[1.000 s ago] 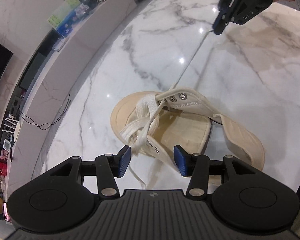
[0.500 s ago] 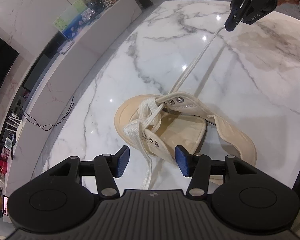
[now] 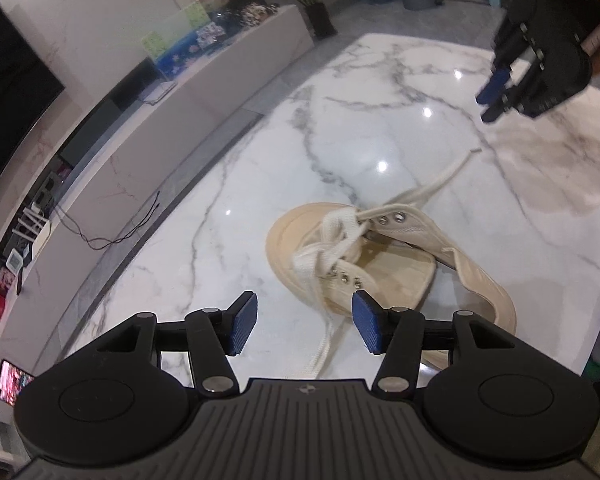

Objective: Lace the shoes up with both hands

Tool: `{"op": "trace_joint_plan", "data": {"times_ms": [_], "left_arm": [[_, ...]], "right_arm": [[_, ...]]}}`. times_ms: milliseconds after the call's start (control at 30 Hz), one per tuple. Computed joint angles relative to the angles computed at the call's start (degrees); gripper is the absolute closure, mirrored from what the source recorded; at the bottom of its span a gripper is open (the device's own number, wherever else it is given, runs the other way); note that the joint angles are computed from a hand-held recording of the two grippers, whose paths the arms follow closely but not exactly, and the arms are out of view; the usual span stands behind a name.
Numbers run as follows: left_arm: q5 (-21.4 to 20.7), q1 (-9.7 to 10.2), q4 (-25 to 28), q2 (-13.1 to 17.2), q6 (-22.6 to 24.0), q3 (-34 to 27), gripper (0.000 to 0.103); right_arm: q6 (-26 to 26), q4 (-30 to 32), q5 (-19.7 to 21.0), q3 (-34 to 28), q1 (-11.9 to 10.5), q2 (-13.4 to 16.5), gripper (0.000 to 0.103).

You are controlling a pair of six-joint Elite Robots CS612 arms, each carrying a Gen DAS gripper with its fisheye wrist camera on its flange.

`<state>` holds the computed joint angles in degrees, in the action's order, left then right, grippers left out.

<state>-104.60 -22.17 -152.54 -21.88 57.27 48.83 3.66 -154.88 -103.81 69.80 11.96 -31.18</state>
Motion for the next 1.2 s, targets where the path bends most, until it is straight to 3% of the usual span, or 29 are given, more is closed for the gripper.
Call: {"op": "trace_joint_plan", "data": {"times_ms": [233,333,567,700,1000,1200], "left_arm": [[-1.42,0.05,3.87,2.98,4.39,-4.43,0.055],[-1.9,0.05,7.6,4.59,5.52,-7.5,0.069],[-0.38,-0.18,14.12,8.26,4.92,-14.26,0.075],[-1.6,0.11,16.47,9.15,3.12,-16.6,0.091],[-9.51,1.91,1.81,4.91,-6.99,-9.54,0.097],[-9.76,2.27,-8.28,3.38,-12.26,-5.95,0.101]], "right_arm": [[-0.59,0.13,-0.55,-2.79,0.83,1.43,0.088],[-1.64,0.37,0.26,-3.69,1.19,1.93,0.088],[-3.58,1.01,0.97,-4.66,1.67,2.4,0.088],[-3.72,0.95,0.88,-4.97,1.76,2.52,0.088],[-3.59,0.83,0.41,-5.0,1.92,2.48,0.087],[-3.5,0.19,0.29,-4.58,2.05,2.21,0.087]]}}
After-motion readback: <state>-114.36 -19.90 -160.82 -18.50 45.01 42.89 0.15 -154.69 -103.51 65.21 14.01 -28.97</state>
